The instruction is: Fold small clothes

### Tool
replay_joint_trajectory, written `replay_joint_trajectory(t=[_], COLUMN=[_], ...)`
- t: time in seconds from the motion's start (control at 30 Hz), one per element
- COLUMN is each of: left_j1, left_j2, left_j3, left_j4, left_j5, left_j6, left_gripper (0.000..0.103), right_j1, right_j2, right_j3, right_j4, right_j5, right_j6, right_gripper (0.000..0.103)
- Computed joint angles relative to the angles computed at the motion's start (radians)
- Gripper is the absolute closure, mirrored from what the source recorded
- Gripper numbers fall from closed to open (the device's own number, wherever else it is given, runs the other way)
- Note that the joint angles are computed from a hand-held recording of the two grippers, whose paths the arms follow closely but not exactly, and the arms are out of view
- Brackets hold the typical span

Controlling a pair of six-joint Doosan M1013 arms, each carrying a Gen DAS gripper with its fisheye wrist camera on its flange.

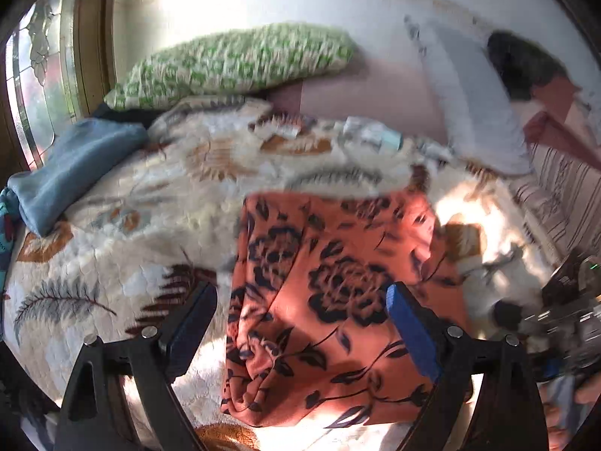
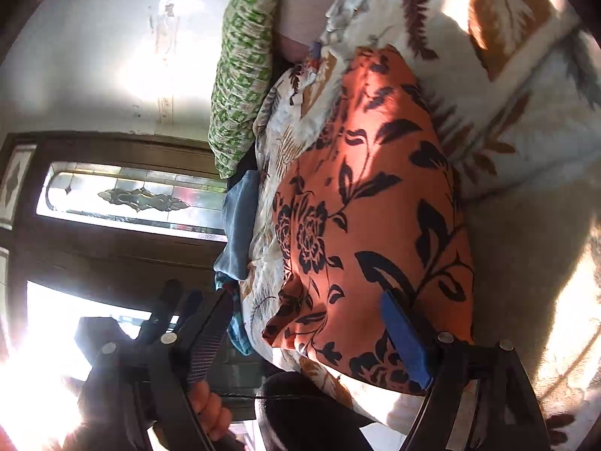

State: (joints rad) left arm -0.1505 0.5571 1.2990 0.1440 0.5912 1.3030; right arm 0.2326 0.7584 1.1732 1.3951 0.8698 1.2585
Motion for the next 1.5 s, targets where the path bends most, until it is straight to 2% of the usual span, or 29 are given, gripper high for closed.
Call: replay_joint_trajectory(t=[0.03, 0.07, 0.13, 0.23, 0.3, 0.4, 0.47, 0.57, 0.6, 0.63, 0.67, 0.7, 0.73, 0.77, 0.87, 0.9, 0.93, 0.97, 1.0, 1.03, 1.07, 1.1, 1.17, 1.23, 1.33, 1.4, 1.43, 1.47, 1.5], left_j1=[-0.007, -0.006, 0.008, 0.004, 0.001, 0.008, 0.008, 0.004, 0.002, -0.001, -0.004, -0.006, -0.005, -0.003, 0.001, -0.002, -0.006, -0.008, -0.005, 0.000, 0.005, 0.009, 0.013, 0.009, -0.004, 0.006, 0.007, 0.009, 0.012], left_j2=[0.043, 0.065, 0.043, 0.011, -0.001, 0.017, 0.064, 0.166, 0.181, 0.173, 0.168, 0.169, 0.169, 0.169, 0.170, 0.172, 0.171, 0.166, 0.160, 0.150, 0.134, 0.113, 0.074, 0.070, 0.138, 0.140, 0.142, 0.143, 0.145], left_j3=[-0.038, -0.049, -0.022, -0.012, -0.020, -0.067, -0.127, -0.251, -0.258, -0.233, -0.223, -0.226, -0.226, -0.224, -0.215, -0.214, -0.214, -0.210, -0.209, -0.204, -0.191, -0.165, -0.109, -0.099, -0.165, -0.157, -0.166, -0.173, -0.178], left_j4=[0.065, 0.077, 0.025, 0.046, 0.027, -0.110, -0.120, -0.062, -0.036, -0.014, 0.005, 0.010, 0.005, -0.011, -0.013, 0.002, 0.025, 0.035, 0.015, -0.025, -0.060, -0.089, -0.118, -0.103, 0.008, -0.040, -0.043, -0.054, -0.072], left_j5=[0.097, 0.142, 0.101, 0.050, 0.003, -0.036, 0.001, 0.176, 0.194, 0.160, 0.145, 0.153, 0.153, 0.150, 0.129, 0.125, 0.125, 0.122, 0.127, 0.126, 0.113, 0.080, 0.002, 0.003, 0.162, 0.140, 0.155, 0.168, 0.177], left_j6=[-0.038, -0.041, -0.069, -0.081, -0.048, 0.086, 0.102, 0.060, 0.046, 0.037, 0.029, 0.030, 0.036, 0.049, 0.044, 0.035, 0.020, 0.016, 0.032, 0.055, 0.068, 0.079, 0.102, 0.119, 0.046, 0.045, 0.048, 0.054, 0.068], left_gripper=[0.013, 0.015, 0.014, 0.014, 0.014, 0.014, 0.014, 0.014, 0.012, 0.011, 0.011, 0.011, 0.010, 0.009, 0.006, 0.006, 0.006, 0.006, 0.006, 0.007, 0.007, 0.007, 0.007, 0.007, 0.006, 0.001, 0.001, 0.001, 0.001], right_j1=[-0.009, -0.015, -0.019, -0.027, -0.028, -0.030, -0.037, -0.050, -0.052, -0.052, -0.051, -0.047, -0.042, -0.041, -0.025, -0.019, -0.019, -0.019, -0.025, -0.028, -0.028, -0.030, -0.032, -0.040, -0.043, -0.036, -0.030, -0.019, -0.014], right_j2=[0.005, 0.009, 0.014, 0.027, 0.050, 0.095, 0.147, 0.229, 0.250, 0.271, 0.293, 0.313, 0.337, 0.336, 0.246, 0.252, 0.285, 0.309, 0.305, 0.273, 0.225, 0.182, 0.116, 0.071, 0.051, 0.092, 0.110, 0.104, 0.102], right_j3=[0.009, 0.009, -0.020, -0.093, -0.159, -0.258, -0.329, -0.424, -0.448, -0.469, -0.502, -0.541, -0.584, -0.585, -0.485, -0.500, -0.550, -0.578, -0.565, -0.512, -0.433, -0.363, -0.260, -0.164, -0.083, -0.117, -0.140, -0.151, -0.170], right_j4=[0.034, 0.052, 0.027, -0.008, -0.075, -0.283, -0.338, -0.297, -0.261, -0.221, -0.234, -0.299, -0.365, -0.379, -0.422, -0.493, -0.564, -0.583, -0.549, -0.514, -0.470, -0.412, -0.365, -0.277, -0.175, -0.145, -0.176, -0.259, -0.295], right_j5=[0.022, 0.039, 0.067, 0.078, 0.027, -0.054, -0.016, 0.061, 0.073, 0.080, 0.094, 0.117, 0.152, 0.152, 0.043, 0.053, 0.111, 0.145, 0.129, 0.088, 0.020, -0.031, -0.076, -0.086, -0.064, 0.011, 0.036, 0.015, 0.031], right_j6=[-0.010, -0.018, -0.026, -0.088, -0.050, 0.120, 0.196, 0.239, 0.233, 0.219, 0.230, 0.266, 0.333, 0.351, 0.243, 0.277, 0.357, 0.438, 0.480, 0.470, 0.408, 0.314, 0.218, 0.167, 0.127, 0.161, 0.190, 0.216, 0.225], right_gripper=[0.020, 0.020, 0.020, 0.020, 0.020, 0.020, 0.020, 0.020, 0.020, 0.020, 0.026, 0.057, 0.066, 0.070, 0.072, 0.072, 0.070, 0.064, 0.054, 0.045, 0.027, 0.023, 0.023, 0.023, 0.023, 0.024, 0.029, 0.051, 0.060])
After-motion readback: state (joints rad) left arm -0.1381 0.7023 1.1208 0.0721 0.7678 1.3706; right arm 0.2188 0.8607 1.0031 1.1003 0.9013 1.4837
